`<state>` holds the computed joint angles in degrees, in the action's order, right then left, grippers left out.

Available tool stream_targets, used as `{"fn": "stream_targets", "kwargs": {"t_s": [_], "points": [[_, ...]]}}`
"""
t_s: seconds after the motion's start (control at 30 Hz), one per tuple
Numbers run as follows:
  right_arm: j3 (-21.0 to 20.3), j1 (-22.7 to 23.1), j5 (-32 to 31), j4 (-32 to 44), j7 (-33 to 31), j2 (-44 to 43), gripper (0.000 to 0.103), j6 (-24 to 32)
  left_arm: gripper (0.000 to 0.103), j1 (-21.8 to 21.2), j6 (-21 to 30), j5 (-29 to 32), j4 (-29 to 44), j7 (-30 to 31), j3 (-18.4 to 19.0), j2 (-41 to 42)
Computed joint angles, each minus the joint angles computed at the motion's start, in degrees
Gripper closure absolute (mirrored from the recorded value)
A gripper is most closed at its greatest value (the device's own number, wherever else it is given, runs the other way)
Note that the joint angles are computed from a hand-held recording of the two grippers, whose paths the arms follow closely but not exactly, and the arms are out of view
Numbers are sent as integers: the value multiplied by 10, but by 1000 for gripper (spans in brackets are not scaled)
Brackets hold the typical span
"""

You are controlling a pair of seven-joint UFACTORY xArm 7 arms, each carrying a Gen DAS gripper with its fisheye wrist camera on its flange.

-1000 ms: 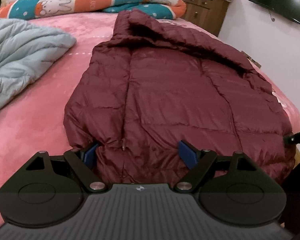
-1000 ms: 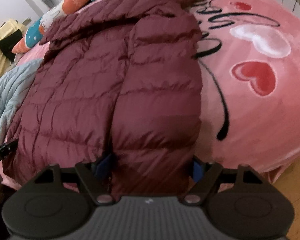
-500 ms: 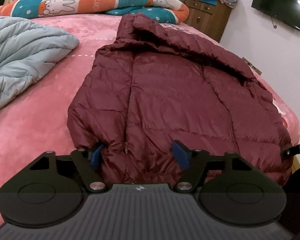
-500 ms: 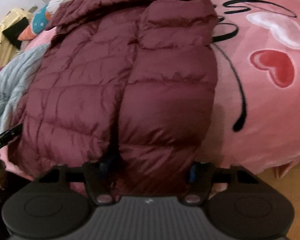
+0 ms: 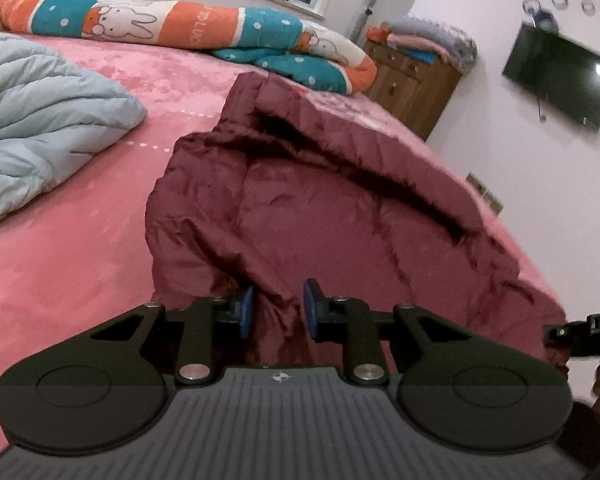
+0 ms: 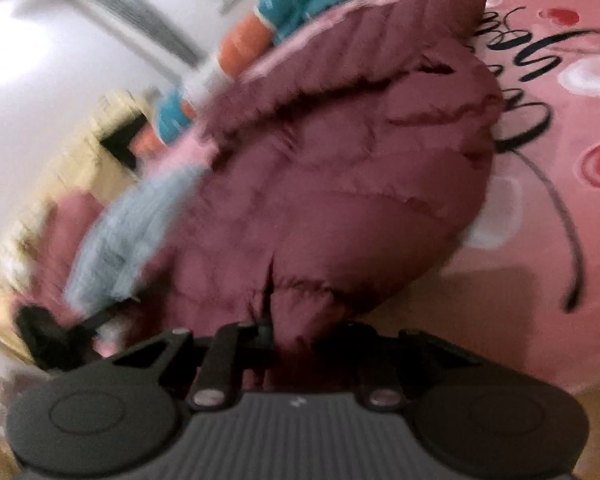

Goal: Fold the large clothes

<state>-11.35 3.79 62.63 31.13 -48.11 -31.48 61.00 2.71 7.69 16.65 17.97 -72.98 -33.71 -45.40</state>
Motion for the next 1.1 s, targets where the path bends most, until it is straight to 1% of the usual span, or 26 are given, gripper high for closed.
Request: {"fn": "stream_targets", "kwargs": {"t_s": [0.07,0.1,0.23,0.3,0.37,0.4,0.47,0.53,0.57,0.63,0.67,0.7,0.73,0.8,0.93,0.97,1.03,1.1], "points": [[-9,4,42,6,10,9,90,4,80,20,-14,2,11,-4,-3,10],[-7,4,57,10,17,12,90,-1,80,33,-19,4,18,-4,-7,16],[12,7,131,32,33,35,90,-51,79,91,-61,3,39,-6,-24,51],[24,9,164,47,41,50,90,-83,79,128,-72,4,58,-3,-45,72],[43,15,195,64,51,70,90,-124,79,155,-90,1,71,2,-54,97],[52,17,206,74,56,82,90,-145,79,161,-92,-3,73,5,-55,104],[66,21,227,93,68,107,90,-183,78,192,-88,-3,95,11,-73,124],[71,21,241,108,84,128,90,-207,77,210,-87,-1,108,22,-73,142],[69,17,240,113,89,135,90,-210,75,212,-84,-1,111,26,-67,146],[79,17,248,130,100,161,90,-237,74,228,-78,4,120,32,-67,154],[81,17,249,136,105,172,90,-241,71,234,-67,9,126,37,-66,157],[83,16,249,141,110,181,90,-245,64,237,-58,14,132,40,-63,162],[86,15,250,147,114,190,90,-250,61,237,-56,19,130,38,-59,161],[89,13,249,161,116,207,89,-250,50,237,-46,30,127,38,-51,154],[90,6,240,170,116,217,88,-241,40,220,-24,50,120,43,-19,134],[90,4,240,172,115,219,87,-239,39,217,-15,55,120,45,-13,126],[91,2,239,179,120,225,84,-236,37,203,8,67,120,56,5,113],[92,0,244,179,124,222,80,-234,33,181,20,75,113,71,31,97]]}}
